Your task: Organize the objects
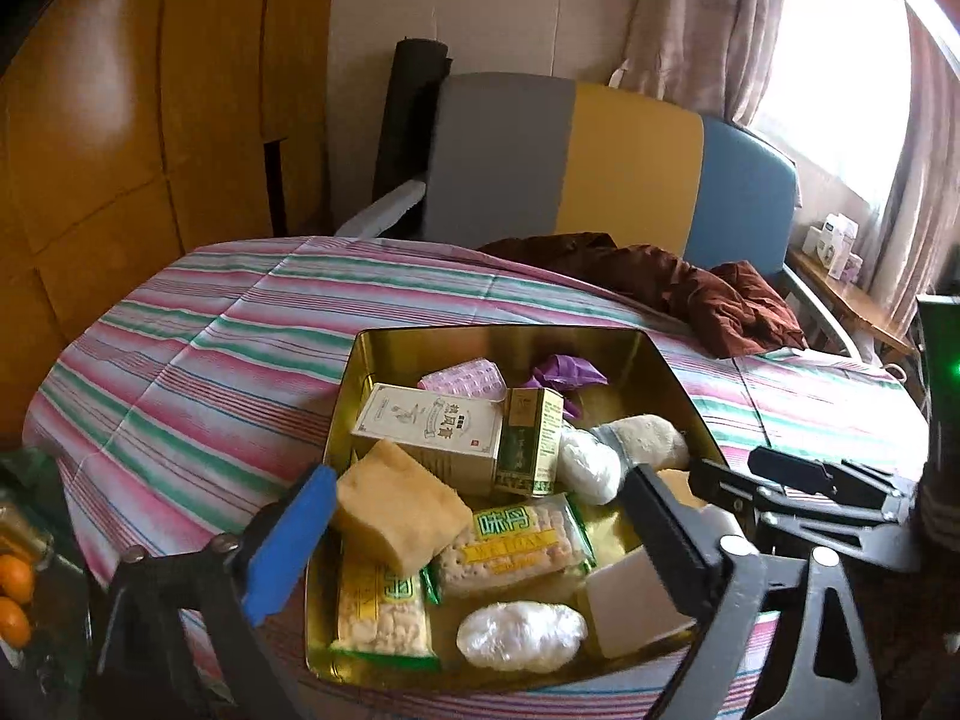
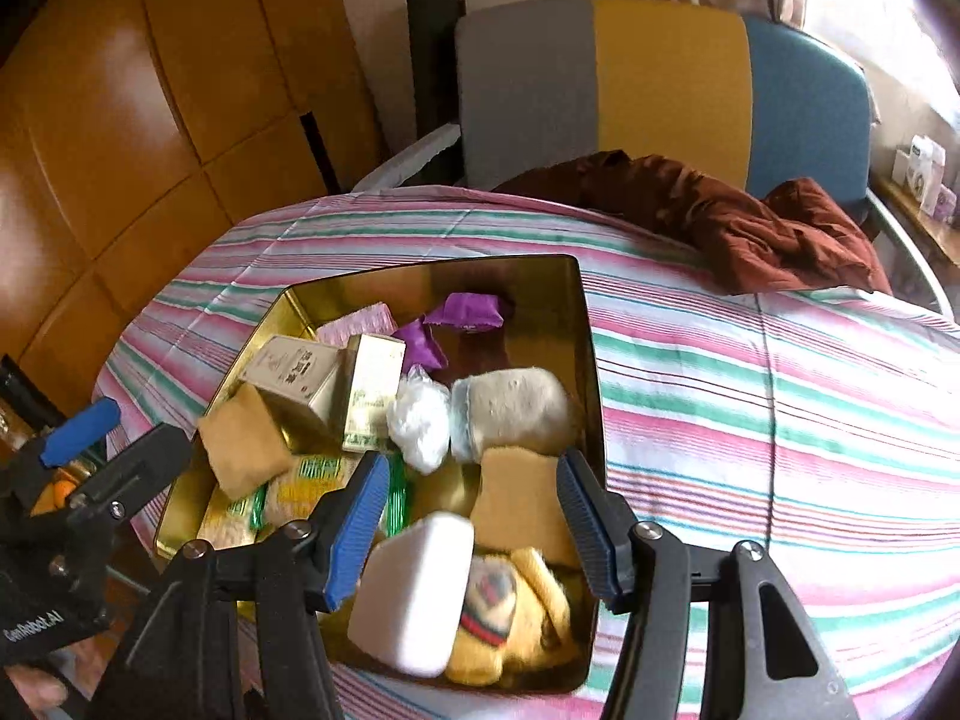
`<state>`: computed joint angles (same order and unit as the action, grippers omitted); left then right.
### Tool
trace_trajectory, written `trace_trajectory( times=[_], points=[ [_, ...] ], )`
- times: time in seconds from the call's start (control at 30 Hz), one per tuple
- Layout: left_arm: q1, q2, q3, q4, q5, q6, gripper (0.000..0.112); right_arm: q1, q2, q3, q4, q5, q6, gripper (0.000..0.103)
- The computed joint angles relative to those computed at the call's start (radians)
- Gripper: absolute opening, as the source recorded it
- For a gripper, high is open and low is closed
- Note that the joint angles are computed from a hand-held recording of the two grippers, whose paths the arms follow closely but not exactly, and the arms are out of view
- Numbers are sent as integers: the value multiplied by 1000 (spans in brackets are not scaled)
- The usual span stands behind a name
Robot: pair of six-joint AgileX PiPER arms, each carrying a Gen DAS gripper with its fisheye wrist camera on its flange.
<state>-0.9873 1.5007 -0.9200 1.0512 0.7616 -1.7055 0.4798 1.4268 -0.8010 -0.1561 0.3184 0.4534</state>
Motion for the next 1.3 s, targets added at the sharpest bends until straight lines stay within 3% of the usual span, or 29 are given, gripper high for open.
trace_trajectory(
  times=[0.2,0.33,0.93,1.3],
  points=[
    [-88,-9,-5,8,117,-55,103,74,-90,101,-259,1,289,59],
    [-120,10,-30,-12,190,-65,103,99,-123,152,-303,2,351,59],
    [-185,-13,0,9,268,-95,102,156,-147,181,-429,20,499,59],
    [-191,-22,22,23,260,-133,102,198,-142,172,-550,44,626,59]
  ],
)
